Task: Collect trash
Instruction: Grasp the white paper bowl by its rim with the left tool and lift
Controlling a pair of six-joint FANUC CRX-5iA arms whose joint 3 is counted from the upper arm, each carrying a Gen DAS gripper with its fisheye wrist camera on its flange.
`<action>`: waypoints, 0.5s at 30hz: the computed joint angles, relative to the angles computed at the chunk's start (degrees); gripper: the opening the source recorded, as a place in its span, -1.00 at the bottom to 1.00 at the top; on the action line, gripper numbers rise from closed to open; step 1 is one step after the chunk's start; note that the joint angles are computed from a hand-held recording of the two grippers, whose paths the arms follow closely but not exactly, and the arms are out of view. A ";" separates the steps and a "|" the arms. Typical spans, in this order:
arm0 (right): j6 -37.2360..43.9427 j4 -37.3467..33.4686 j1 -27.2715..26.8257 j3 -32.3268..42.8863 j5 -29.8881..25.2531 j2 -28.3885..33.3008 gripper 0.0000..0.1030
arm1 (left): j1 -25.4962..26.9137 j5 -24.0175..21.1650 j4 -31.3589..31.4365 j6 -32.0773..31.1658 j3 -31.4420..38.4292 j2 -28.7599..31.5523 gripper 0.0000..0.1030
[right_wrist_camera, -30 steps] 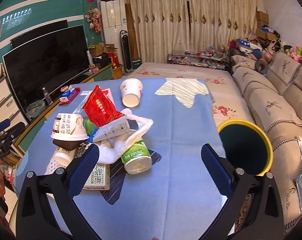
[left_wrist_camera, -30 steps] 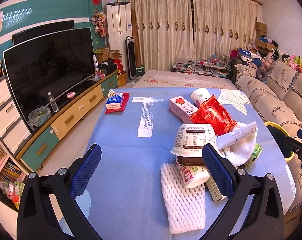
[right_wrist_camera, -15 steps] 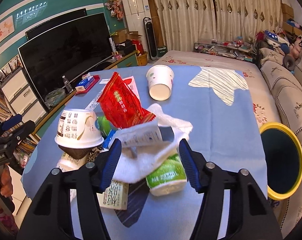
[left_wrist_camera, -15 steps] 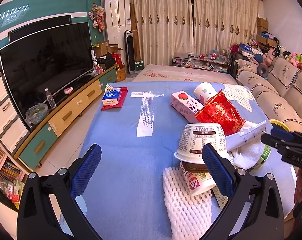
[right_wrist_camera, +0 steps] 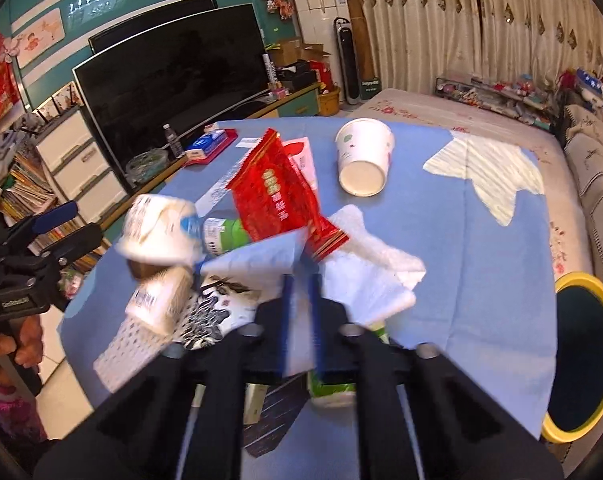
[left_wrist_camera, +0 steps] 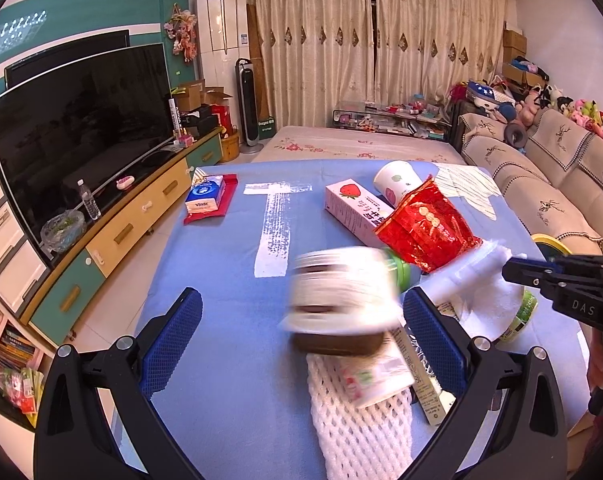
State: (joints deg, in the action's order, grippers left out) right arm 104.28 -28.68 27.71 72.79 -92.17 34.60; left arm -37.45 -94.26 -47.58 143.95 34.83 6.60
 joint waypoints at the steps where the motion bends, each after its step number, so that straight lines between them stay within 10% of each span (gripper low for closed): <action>1: 0.29 -0.44 -0.11 -0.68 0.11 -0.46 -0.99 | -0.09 0.01 -0.07 -0.12 0.15 0.11 0.93; 8: 5.29 -1.56 -0.35 -7.43 4.68 -5.36 -0.97 | -0.65 -0.75 -1.41 -0.43 0.74 0.29 0.93; 12: 4.82 0.94 1.11 -3.57 5.40 -2.87 0.34 | -1.14 -2.86 -4.34 -0.97 -0.39 -1.26 0.93; 15: 2.70 0.52 1.04 0.86 3.70 -0.26 0.34 | -0.41 -8.56 -10.20 -2.79 -2.06 -3.60 0.93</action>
State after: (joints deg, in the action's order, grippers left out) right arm 106.98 -28.16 28.75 73.65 -88.48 34.33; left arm -37.86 -102.82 -57.79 141.16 32.77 2.99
